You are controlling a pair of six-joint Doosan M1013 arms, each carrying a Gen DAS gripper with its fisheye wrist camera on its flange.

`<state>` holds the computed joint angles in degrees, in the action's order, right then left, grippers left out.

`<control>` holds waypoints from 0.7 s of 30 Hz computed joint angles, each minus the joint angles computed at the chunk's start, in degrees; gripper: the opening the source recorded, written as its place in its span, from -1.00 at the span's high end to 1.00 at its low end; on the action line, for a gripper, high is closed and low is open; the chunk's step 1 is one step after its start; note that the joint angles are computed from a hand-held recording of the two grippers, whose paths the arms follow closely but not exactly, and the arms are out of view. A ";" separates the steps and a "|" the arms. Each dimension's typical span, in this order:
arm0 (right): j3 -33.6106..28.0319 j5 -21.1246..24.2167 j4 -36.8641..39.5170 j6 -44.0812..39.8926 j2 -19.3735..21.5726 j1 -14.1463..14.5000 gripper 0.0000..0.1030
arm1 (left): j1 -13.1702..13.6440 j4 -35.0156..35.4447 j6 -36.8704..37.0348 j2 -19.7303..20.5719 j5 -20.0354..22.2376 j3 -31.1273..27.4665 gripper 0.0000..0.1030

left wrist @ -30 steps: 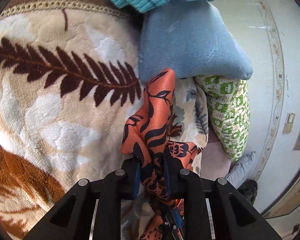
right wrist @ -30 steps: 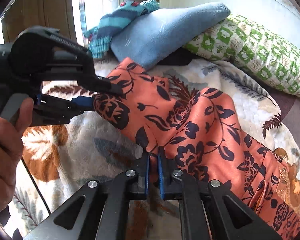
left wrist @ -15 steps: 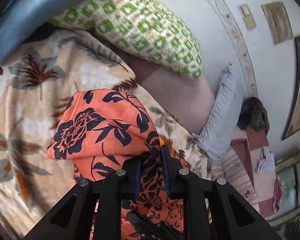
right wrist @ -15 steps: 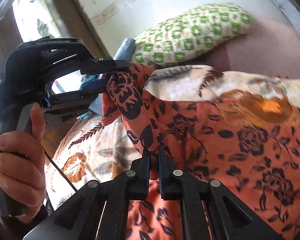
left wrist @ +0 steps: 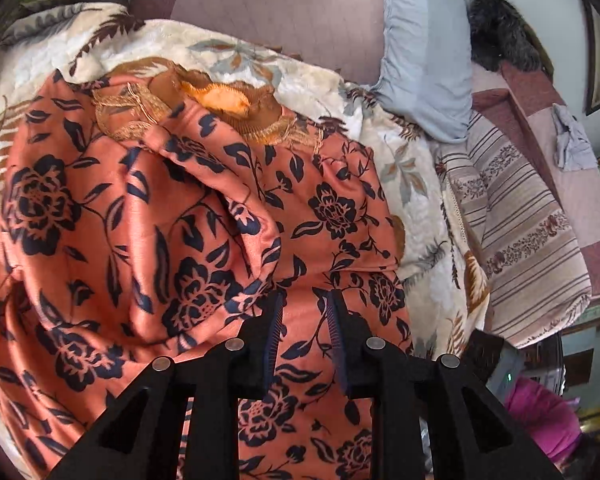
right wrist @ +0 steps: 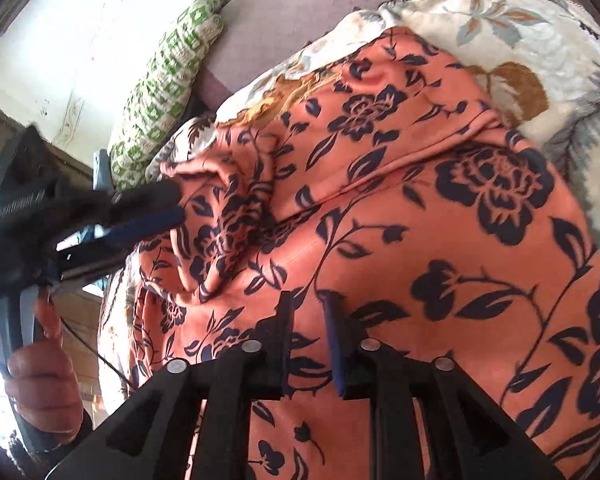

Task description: Fold small clothes

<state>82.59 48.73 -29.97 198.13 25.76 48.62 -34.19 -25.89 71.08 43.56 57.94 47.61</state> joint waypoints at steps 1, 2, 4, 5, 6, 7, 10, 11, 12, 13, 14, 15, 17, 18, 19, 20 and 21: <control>0.37 -0.50 -1.47 1.64 -0.36 -0.11 0.31 | 0.35 -0.37 0.36 -3.29 -3.99 5.34 0.43; 0.60 -1.40 -2.59 2.63 -0.60 -0.35 0.26 | 1.01 0.10 -0.93 -5.22 -6.85 8.37 0.36; 0.11 -3.29 -2.94 1.79 -0.36 -1.24 0.16 | 2.47 1.43 -4.11 -8.92 -11.04 14.40 0.07; -0.68 -4.03 -2.29 0.48 0.19 -1.76 0.10 | 3.16 2.85 -6.68 -9.85 -11.69 16.07 0.07; -1.39 -5.01 -0.97 -1.42 0.74 -2.37 0.07 | 4.00 2.85 -8.39 -10.90 -12.29 18.20 0.07; -2.06 -5.54 0.50 -3.41 1.23 -2.95 0.06 | 4.82 1.74 -9.68 -11.52 -12.92 19.84 0.07; -8.10 -2.07 5.84 -12.94 5.18 -4.29 0.05 | 6.50 -3.26 -12.67 -12.78 -15.42 23.97 0.08; -11.26 1.41 6.80 -17.37 7.05 -4.53 0.05 | 6.80 -4.64 -13.06 -12.99 -16.01 24.82 0.08; -15.00 6.12 7.52 -22.51 9.21 -4.77 0.05 | 6.96 -5.49 -13.51 -13.12 -16.25 25.35 0.08; -18.97 11.47 7.29 -26.83 11.57 -4.78 0.06 | 6.98 -6.07 -13.64 -13.05 -16.54 25.85 0.08; -22.17 15.57 6.70 -30.38 13.58 -4.88 0.06 | 6.93 -6.04 -14.05 -12.73 -16.44 25.82 0.08; -23.80 17.30 6.74 -33.32 14.71 -5.19 0.13 | 6.88 -5.97 -14.35 -12.53 -16.14 25.64 0.08; -22.82 17.43 5.52 -31.25 14.22 -5.62 0.93 | 6.96 -6.41 -13.74 -12.20 -16.17 25.37 0.08; -19.58 14.93 3.78 -25.72 12.25 -5.67 0.87 | 6.92 -5.93 -13.76 -11.89 -16.46 25.01 0.08; -16.14 13.36 1.61 -19.00 10.18 -5.51 0.85 | 6.91 -5.20 -14.01 -11.94 -16.78 24.96 0.08; -13.09 13.16 0.00 -13.09 8.29 -5.27 0.81 | 6.95 -4.81 -14.25 -11.96 -17.08 24.96 0.08; -10.08 13.10 -1.00 -8.04 6.40 -5.05 0.75 | 7.05 -5.22 -14.19 -11.85 -17.32 24.93 0.07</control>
<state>72.52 61.83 -30.97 190.09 32.17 43.57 -27.14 -31.11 56.89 31.71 40.61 72.54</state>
